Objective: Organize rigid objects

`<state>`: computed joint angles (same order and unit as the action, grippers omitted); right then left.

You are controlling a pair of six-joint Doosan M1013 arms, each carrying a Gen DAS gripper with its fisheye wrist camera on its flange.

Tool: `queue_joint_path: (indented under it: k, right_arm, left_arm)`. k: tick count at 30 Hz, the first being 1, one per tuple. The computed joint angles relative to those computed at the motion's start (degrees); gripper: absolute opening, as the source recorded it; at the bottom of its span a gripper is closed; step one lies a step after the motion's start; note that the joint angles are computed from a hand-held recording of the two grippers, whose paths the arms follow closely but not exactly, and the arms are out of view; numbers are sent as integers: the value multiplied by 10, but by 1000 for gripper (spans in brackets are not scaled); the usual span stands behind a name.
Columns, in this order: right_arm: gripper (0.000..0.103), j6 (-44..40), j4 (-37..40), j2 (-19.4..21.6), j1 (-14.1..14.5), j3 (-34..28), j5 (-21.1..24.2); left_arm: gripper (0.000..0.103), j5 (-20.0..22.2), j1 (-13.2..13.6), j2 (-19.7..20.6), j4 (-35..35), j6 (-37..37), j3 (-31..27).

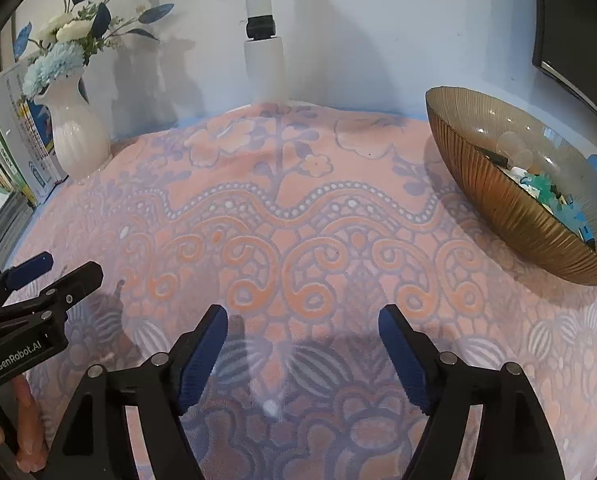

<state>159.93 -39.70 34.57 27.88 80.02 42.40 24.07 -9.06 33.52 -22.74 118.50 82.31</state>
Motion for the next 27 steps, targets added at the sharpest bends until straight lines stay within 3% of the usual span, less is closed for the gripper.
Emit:
queue_joint_path:
  k: [12,27]
  right_arm:
    - [85,10,12,-4,-4,5,-4]
    - [87,12,26,-5,-8,8,-11]
  left_arm:
    - [90,9,-3,3,51,-48,-5]
    - [91,31,-1,10,52,-51,-15]
